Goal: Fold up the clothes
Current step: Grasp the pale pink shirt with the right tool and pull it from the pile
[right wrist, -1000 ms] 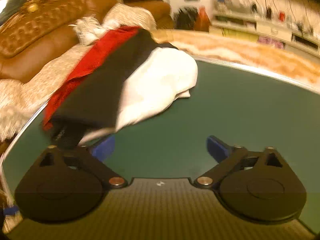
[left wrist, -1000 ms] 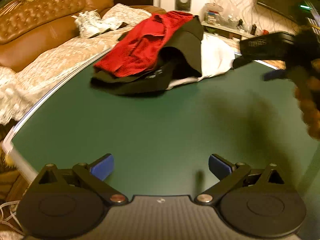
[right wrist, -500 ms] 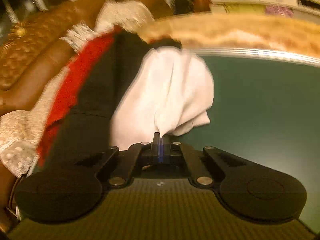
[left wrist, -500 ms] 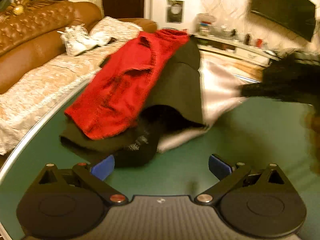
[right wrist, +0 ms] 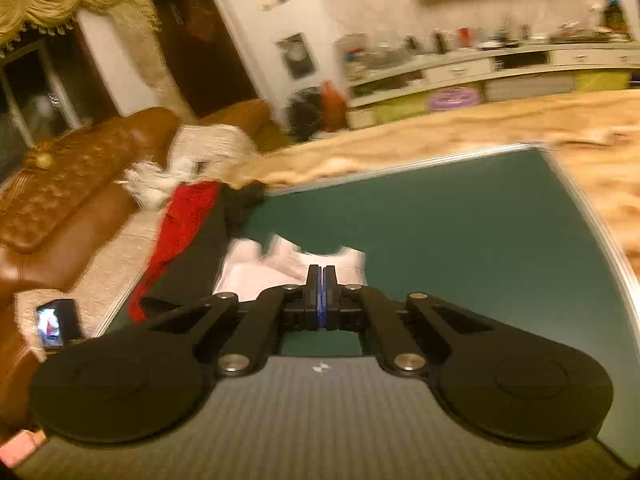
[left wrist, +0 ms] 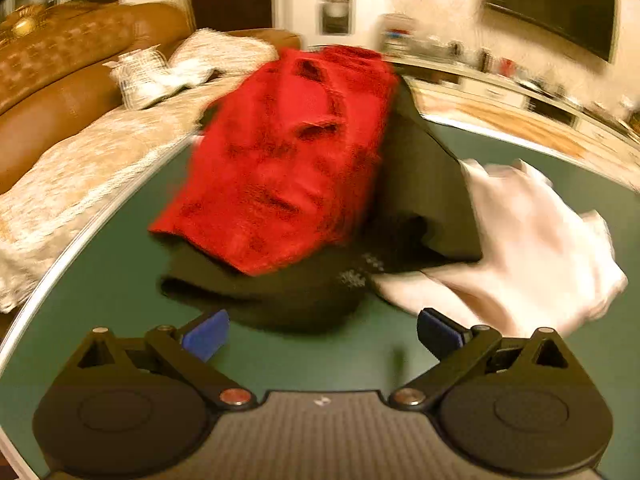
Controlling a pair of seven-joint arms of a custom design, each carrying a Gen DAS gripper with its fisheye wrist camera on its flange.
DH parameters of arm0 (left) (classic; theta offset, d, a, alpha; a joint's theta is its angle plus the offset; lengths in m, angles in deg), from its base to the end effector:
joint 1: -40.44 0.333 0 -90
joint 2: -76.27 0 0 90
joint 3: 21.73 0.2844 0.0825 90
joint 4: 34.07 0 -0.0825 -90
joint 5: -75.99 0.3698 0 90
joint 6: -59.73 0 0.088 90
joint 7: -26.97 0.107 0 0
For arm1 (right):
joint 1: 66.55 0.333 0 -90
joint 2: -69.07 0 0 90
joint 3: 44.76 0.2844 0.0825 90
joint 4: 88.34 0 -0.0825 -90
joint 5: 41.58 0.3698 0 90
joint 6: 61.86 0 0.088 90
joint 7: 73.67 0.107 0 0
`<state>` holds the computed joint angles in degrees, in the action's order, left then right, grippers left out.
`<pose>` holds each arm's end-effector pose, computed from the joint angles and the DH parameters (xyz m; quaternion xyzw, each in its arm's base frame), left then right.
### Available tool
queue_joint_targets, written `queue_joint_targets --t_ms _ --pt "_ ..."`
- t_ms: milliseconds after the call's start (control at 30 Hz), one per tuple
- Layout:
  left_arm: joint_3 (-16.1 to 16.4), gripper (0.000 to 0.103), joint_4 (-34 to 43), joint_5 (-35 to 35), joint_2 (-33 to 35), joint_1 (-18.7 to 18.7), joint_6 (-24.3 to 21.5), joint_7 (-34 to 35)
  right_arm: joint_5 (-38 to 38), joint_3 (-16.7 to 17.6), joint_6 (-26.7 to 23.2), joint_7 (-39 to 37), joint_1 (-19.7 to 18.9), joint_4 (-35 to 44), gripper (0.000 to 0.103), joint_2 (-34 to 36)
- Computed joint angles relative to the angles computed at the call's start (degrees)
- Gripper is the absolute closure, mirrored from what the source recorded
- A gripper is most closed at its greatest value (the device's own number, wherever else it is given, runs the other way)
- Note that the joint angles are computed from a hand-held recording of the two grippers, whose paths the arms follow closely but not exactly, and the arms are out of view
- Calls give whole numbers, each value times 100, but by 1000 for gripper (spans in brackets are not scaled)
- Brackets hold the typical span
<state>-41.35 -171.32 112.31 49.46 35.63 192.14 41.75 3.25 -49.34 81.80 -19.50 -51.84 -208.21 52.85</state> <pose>0.4085 -0.1836 0.4988 -0.8075 0.4600 -0.1790 0.3230 0.5082 0.0812 0.5939 -0.7223 0.5225 -0.0907 0.4438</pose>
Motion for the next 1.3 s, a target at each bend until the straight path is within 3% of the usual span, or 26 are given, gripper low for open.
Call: queue_joint_targets --t_ms 67,133,167,200,333,467,533,567,600,667,767,833,933,1100,1200,1300 --pt "-47 0 70 -65 111 -104 12 114 -255 -2 -223 21 -61 95 96 188" --pt "-134 0 257 2 284 -108 -84 49 -84 -52 -841 137 -65 540 71 669" --pt "-143 0 325 63 333 -89 -131 -23 177 -55 -1173 163 -88 772 48 920" --pt "-124 0 361 127 348 -62 -158 -108 458 -12 -1415 143 -113 960 36 1165" --pt "30 0 625 313 419 64 -371 -143 576 563 -1504 698 -59 1580 33 1999" --pt "258 0 1015 284 720 100 -564 320 156 970 -837 1521 148 1683 33 2340" --pt "335 0 1143 270 839 126 -497 371 490 1093 -622 1824 141 1708 33 2492" --pt "370 0 1198 262 896 149 -447 331 837 1152 -591 1819 90 1717 54 2555" --pt "410 0 1231 237 951 180 -368 225 927 1174 -645 1899 60 1774 98 2620" --pt "452 0 1316 135 1085 208 -405 100 1269 1201 -630 1778 -68 1751 100 2653" --pt "423 0 1434 217 1243 212 -776 -31 2799 1136 -365 740 -346 1088 100 1996" --pt "387 0 1491 362 1293 194 -1120 -231 3587 864 -621 243 -469 739 100 1516" --pt "482 0 1429 274 1199 158 -1353 -482 4183 413 -790 -163 -570 193 100 686" --pt "440 0 1351 334 1069 105 -1730 -489 4252 -153 -420 -164 -676 -406 100 -423" --pt "367 0 1461 453 1146 36 -2066 -437 3828 -309 -119 75 -727 -714 100 -929" --pt "445 0 1416 406 1108 13 -2066 -516 3691 -459 256 264 -709 -1090 100 -1465"
